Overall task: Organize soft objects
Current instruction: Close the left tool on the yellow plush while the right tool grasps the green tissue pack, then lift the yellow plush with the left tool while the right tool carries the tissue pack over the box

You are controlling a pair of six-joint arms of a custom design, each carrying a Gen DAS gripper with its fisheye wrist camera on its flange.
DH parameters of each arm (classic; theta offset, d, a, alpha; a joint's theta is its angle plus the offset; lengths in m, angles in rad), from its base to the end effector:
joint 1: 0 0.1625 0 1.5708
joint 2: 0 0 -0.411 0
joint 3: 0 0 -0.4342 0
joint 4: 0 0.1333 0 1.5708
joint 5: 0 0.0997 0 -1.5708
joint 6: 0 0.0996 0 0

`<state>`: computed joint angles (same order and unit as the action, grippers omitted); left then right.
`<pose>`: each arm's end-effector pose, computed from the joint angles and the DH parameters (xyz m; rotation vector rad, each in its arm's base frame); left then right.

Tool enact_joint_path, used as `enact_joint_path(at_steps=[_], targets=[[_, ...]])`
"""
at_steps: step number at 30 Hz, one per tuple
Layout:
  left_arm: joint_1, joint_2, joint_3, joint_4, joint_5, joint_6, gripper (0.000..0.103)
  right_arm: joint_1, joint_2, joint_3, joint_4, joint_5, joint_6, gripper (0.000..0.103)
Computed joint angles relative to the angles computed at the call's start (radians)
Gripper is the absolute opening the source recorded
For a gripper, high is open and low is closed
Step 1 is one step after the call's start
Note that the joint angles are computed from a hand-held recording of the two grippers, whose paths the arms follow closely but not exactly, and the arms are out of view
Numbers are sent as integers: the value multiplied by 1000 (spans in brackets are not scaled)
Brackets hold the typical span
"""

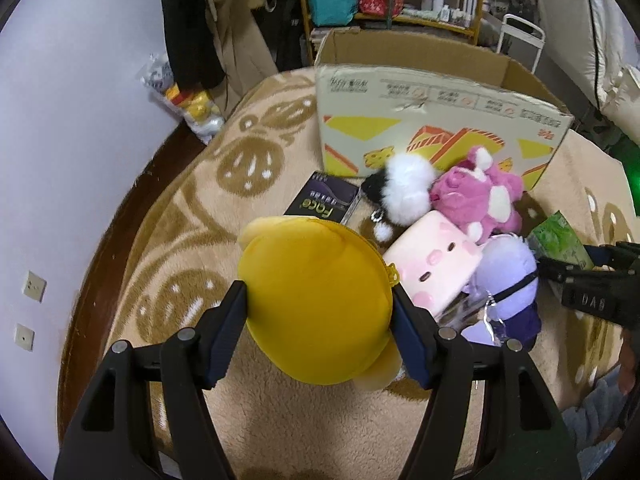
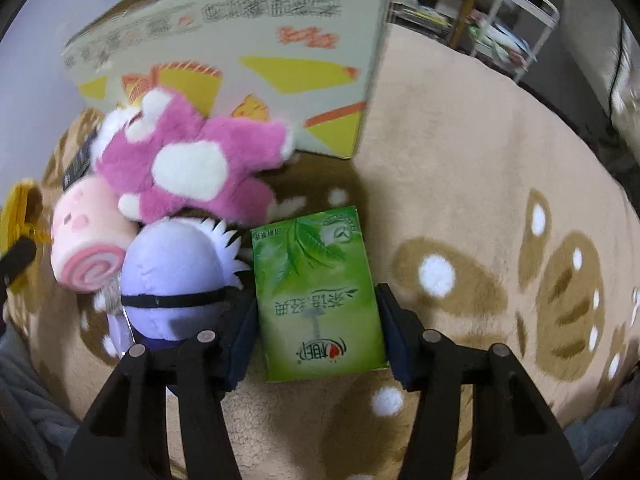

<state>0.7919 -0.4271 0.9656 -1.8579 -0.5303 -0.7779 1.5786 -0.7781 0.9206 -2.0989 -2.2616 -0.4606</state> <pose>-0.4277 -0.7453 0.0365 0.1567 2.1502 -0.6715 0.0764 -0.8432 0.3557 0.3890 -2.3497 0.2601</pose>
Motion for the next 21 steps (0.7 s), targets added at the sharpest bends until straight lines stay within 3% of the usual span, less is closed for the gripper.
enact_joint_path(at_steps=[6,10,17,21], targets=[[-21,-21,53,-114,41,72,68,-7,-43,36,-125,84,7,59],[-44,-46,109,-282,61,164,68,-4,-81,87,-255,156,-32,59],[-81,-37,143,-556,143,402,68,6,-136,152,-429,283,-98,59],[-94,-11,132,-731,163,557,68,21,-198,238,-489,317,-111,59]])
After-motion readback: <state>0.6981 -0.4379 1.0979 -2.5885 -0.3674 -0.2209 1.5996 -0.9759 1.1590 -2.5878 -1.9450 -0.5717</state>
